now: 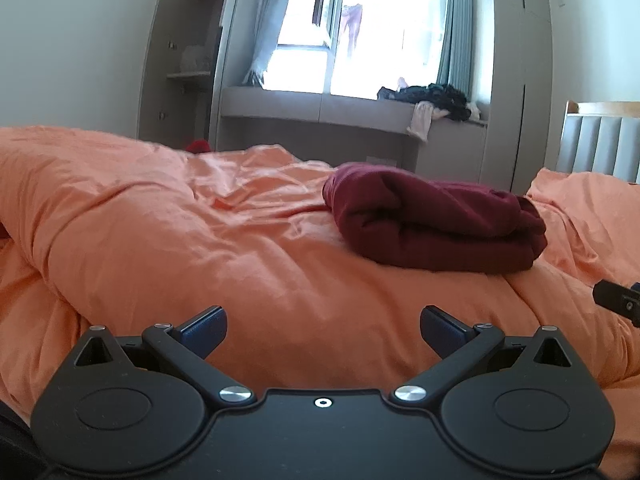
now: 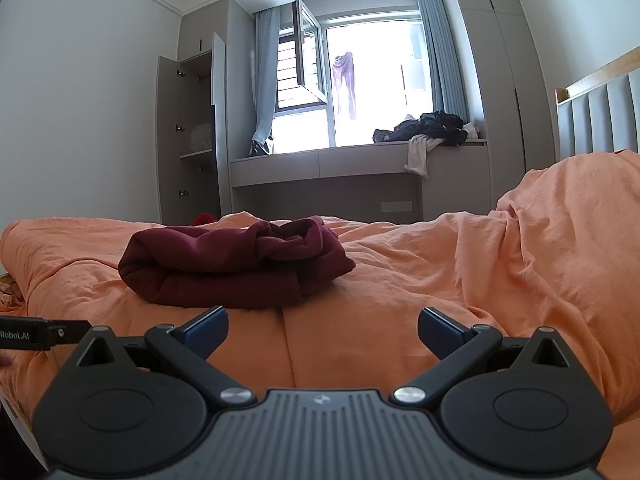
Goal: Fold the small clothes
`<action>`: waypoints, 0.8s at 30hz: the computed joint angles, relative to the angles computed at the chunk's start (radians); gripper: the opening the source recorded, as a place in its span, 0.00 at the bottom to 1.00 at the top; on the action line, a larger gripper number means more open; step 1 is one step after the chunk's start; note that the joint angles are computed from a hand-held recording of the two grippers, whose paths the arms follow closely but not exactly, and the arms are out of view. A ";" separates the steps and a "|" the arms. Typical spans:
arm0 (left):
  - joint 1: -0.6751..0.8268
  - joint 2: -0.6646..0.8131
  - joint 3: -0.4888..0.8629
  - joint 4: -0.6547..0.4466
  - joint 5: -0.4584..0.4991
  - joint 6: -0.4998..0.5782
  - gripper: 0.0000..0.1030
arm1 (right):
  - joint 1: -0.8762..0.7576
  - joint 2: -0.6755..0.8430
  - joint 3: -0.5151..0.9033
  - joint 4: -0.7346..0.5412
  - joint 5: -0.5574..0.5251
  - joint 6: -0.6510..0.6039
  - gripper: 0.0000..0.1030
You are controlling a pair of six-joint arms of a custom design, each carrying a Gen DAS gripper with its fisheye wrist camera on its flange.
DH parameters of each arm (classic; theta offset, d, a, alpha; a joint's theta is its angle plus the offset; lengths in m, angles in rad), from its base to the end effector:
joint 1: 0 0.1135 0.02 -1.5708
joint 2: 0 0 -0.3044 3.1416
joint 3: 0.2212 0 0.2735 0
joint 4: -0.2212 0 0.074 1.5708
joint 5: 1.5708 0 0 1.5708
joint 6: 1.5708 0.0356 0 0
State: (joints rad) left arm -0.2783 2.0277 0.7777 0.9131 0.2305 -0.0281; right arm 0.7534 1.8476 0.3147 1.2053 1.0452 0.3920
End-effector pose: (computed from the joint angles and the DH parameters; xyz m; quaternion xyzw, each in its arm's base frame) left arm 0.3804 -0.1171 0.1165 0.1671 0.7956 -0.1804 0.5537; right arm 0.2109 0.1556 0.1124 0.1593 0.7452 -0.0676 0.6440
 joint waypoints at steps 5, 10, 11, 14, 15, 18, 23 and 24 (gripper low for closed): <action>0.001 -0.005 0.002 -0.011 -0.001 -0.012 1.00 | 0.000 0.002 -0.001 0.000 -0.004 0.003 1.00; -0.001 -0.003 0.010 -0.030 -0.020 -0.001 1.00 | 0.004 0.003 -0.003 0.004 -0.003 -0.007 1.00; -0.001 -0.002 0.012 -0.033 -0.023 0.000 1.00 | 0.005 0.003 -0.003 0.004 -0.003 -0.008 1.00; -0.001 -0.002 0.017 -0.045 -0.023 -0.002 1.00 | 0.008 0.001 -0.002 -0.001 -0.002 -0.011 1.00; 0.000 -0.003 0.017 -0.047 -0.021 -0.002 1.00 | 0.008 0.000 -0.002 -0.003 -0.001 -0.011 1.00; -0.001 -0.003 0.015 -0.048 -0.025 0.007 1.00 | 0.009 -0.002 -0.003 -0.004 -0.001 -0.014 1.00; 0.000 -0.001 0.014 -0.046 -0.022 0.017 1.00 | 0.012 -0.005 -0.003 -0.008 -0.002 -0.015 1.00; 0.001 -0.001 0.015 -0.048 -0.021 0.017 1.00 | 0.010 -0.005 -0.003 -0.008 -0.006 -0.019 1.00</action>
State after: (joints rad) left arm -0.2775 2.0269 0.7923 0.8655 0.2099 -0.0108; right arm 0.7636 1.8421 0.3121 1.1969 1.0392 0.3734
